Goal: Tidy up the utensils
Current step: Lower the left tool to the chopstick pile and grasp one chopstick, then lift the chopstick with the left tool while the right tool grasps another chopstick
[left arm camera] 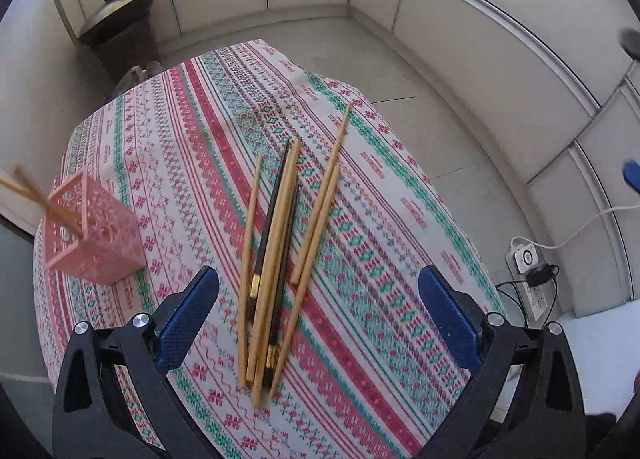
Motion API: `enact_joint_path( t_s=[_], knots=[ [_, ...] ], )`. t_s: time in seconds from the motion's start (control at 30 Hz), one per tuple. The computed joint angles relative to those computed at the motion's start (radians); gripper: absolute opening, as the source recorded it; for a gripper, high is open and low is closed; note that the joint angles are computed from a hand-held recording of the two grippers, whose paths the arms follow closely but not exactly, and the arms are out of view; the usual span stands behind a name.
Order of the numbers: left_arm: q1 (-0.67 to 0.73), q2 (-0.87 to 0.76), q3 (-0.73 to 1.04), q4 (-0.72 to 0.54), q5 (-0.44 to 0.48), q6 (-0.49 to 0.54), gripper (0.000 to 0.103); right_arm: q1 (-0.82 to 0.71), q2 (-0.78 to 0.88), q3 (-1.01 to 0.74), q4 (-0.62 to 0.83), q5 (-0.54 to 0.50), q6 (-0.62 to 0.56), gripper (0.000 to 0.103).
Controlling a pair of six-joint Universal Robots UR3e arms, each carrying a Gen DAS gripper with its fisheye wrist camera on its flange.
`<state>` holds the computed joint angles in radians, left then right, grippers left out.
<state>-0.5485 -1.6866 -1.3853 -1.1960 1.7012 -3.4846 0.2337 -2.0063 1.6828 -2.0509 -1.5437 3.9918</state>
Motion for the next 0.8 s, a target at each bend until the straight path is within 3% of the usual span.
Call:
enact_joint_path(
  t_s=[0.13, 0.27, 0.33, 0.4, 0.47, 0.57, 0.63, 0.8],
  knots=[
    [0.125, -0.160, 0.198, -0.081, -0.050, 0.011, 0.096, -0.093, -0.027, 0.043, 0.009, 0.143, -0.016, 0.096],
    [0.230, -0.290, 0.354, -0.180, -0.117, -0.009, 0.091, -0.133, -0.023, 0.058, 0.024, 0.213, -0.046, 0.096],
    [0.263, -0.343, 0.414, -0.236, -0.163, -0.005, 0.070, -0.155, -0.022, 0.065, 0.032, 0.242, -0.060, 0.096],
    [0.279, -0.400, 0.469, -0.282, -0.190, 0.013, 0.057, -0.174, -0.026, 0.077, 0.040, 0.257, -0.066, 0.096],
    [0.265, -0.436, 0.498, -0.291, -0.154, 0.028, 0.054, -0.195, -0.030, 0.091, 0.048, 0.276, -0.067, 0.096],
    [0.259, -0.456, 0.495, -0.277, -0.135, 0.037, 0.042, -0.216, -0.032, 0.102, 0.064, 0.295, -0.079, 0.096],
    [0.262, -0.470, 0.494, -0.279, -0.142, 0.037, 0.029, -0.212, -0.024, 0.099, 0.065, 0.288, -0.079, 0.096],
    [0.235, -0.481, 0.442, -0.213, -0.090, 0.048, 0.013, -0.193, -0.009, 0.092, 0.063, 0.276, -0.081, 0.096]
  ],
)
